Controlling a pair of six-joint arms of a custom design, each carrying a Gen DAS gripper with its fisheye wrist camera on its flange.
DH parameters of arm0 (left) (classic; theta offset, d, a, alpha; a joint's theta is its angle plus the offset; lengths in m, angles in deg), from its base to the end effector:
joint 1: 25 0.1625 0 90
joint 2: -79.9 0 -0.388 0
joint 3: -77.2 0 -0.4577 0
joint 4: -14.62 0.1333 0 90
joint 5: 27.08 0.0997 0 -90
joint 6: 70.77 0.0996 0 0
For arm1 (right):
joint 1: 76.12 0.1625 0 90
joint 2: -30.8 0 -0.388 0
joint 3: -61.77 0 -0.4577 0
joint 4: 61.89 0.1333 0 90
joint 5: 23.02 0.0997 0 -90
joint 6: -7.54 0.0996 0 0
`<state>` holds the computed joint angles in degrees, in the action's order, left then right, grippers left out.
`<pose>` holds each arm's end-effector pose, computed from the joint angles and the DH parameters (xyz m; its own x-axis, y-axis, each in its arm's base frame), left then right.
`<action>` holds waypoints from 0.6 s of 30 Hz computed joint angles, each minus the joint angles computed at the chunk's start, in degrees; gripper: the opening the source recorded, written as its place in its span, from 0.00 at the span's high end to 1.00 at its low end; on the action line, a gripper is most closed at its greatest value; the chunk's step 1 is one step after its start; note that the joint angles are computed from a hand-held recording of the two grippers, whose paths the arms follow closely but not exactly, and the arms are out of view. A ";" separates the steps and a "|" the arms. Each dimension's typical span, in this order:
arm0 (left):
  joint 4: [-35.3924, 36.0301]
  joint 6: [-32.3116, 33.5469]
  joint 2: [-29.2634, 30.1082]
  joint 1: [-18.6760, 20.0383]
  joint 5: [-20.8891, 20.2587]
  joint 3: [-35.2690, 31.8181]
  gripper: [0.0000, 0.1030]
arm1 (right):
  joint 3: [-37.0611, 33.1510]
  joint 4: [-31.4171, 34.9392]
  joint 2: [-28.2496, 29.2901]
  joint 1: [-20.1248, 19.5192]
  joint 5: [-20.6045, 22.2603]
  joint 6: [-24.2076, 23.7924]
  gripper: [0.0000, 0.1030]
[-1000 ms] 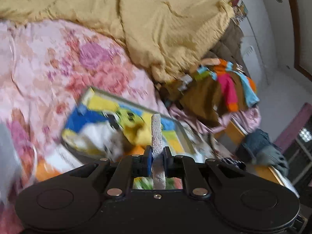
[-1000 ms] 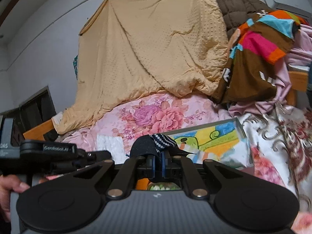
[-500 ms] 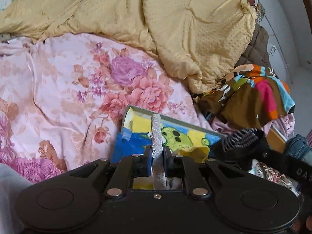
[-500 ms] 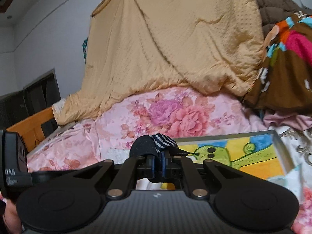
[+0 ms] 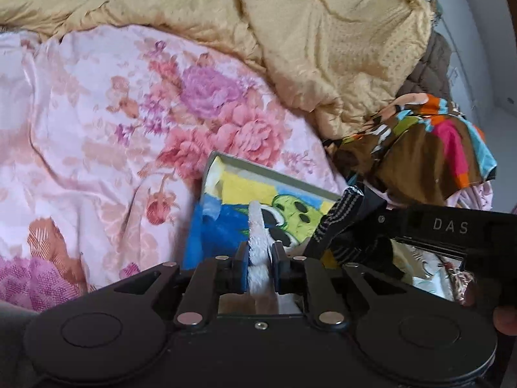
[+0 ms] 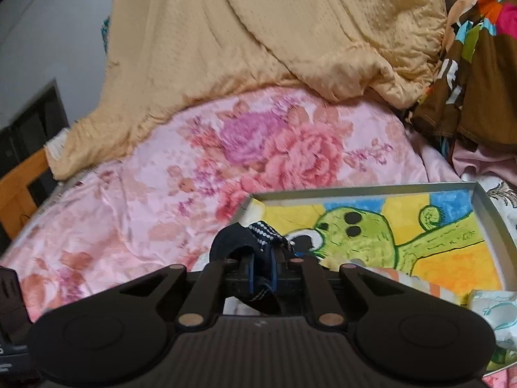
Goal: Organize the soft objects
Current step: 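Open both tools to drop the white strip and black sock into the tray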
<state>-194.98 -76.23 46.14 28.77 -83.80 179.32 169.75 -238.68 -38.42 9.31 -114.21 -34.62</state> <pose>-0.2141 -0.6102 -0.0217 -0.9583 0.1002 -0.2678 0.2801 0.5169 -0.8089 0.0802 -0.6437 0.2462 -0.7736 -0.3770 0.5093 -0.6286 0.5579 -0.5418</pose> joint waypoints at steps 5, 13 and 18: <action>1.18 -0.11 0.63 0.40 0.56 -0.84 0.81 | -0.95 -1.20 1.58 0.61 -3.07 -1.24 0.69; 1.44 -3.16 0.24 0.33 0.74 -0.56 0.60 | -0.24 -4.95 1.67 1.23 -5.08 -3.32 0.33; 2.19 -3.33 0.30 -0.86 2.07 -0.27 0.47 | 0.49 -5.30 0.37 0.57 -5.42 -2.28 0.17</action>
<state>-192.78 -79.56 46.44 27.91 -81.73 179.06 170.24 -243.98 -38.05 9.88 -119.62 -36.90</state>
